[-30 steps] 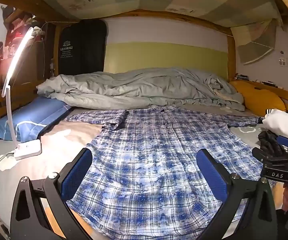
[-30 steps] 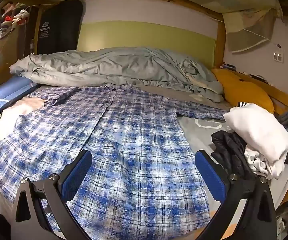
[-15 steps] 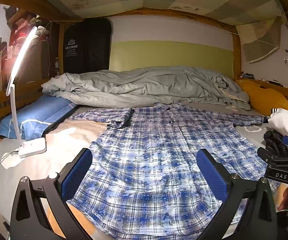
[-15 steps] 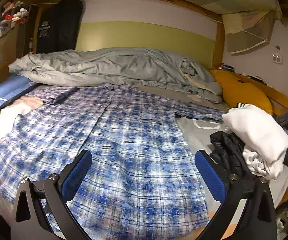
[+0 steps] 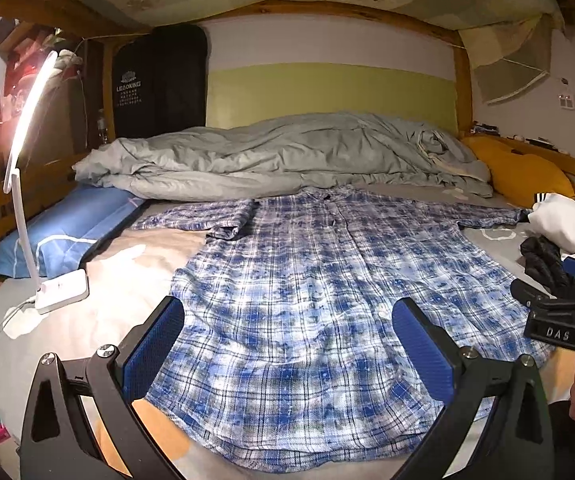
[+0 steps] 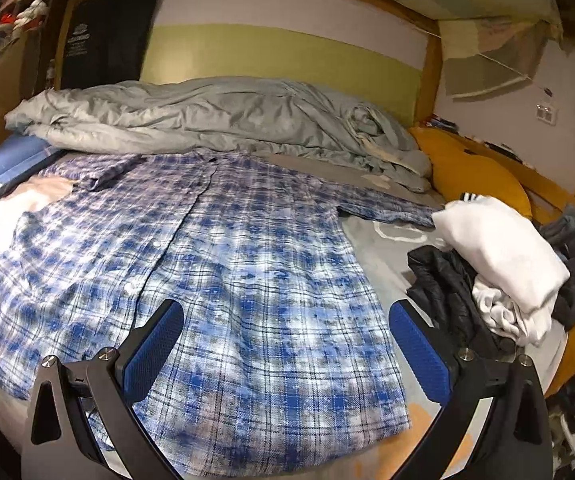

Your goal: Fold large clothes

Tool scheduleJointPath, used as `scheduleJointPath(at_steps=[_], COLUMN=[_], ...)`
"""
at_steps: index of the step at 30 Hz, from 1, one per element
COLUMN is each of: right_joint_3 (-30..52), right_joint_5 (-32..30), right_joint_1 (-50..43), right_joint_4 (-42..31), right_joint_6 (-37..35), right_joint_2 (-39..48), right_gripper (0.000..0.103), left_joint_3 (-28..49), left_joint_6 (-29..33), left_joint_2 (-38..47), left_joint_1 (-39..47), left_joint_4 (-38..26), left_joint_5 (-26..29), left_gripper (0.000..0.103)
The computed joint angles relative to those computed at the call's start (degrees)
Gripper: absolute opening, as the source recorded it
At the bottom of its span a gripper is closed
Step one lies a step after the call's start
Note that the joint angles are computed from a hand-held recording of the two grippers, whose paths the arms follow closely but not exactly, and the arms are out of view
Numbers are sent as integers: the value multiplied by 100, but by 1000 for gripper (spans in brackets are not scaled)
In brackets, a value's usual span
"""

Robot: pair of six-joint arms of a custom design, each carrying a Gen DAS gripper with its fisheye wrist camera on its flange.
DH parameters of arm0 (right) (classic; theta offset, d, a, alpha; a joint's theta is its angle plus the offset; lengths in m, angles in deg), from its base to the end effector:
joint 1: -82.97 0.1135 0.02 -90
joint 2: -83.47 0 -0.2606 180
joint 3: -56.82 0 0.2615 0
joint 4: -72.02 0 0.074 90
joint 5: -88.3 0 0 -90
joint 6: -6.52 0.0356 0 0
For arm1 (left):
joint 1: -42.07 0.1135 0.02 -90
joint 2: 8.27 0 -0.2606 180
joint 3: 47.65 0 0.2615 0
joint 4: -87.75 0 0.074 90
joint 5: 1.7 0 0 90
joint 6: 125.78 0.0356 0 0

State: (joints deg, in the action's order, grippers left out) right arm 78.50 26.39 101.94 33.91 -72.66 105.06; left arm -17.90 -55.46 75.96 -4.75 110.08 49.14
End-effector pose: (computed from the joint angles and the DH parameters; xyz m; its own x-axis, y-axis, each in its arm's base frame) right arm 0.1210 0.0239 0.1449 -0.5601 -0.0174 -0.8282 0.1722 0.9755 -0.1370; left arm 0.1750 -0.1536 0.1059 -0.4101 0.0554 -0.9104 0.0653 0.9974 0.0313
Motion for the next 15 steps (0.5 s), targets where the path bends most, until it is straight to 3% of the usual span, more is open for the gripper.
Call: scheduleJointPath(at_steps=[2,15], right_joint_3=[16,37], right_joint_5=[-298,-375], right_joint_1=[-322,-310], right_joint_4=[-8,-95], right_joint_6=[-26,63], right_joint_2=[32,-43], right_gripper=[103,103], left_joint_3=[-7,-211], left_joint_6=[-82,-315], left_joint_2=[-18,-278], left_joint_1=[38,497], left_joint_4=[-67,-64], left_joint_5=[12,543], left_gripper=[103,103])
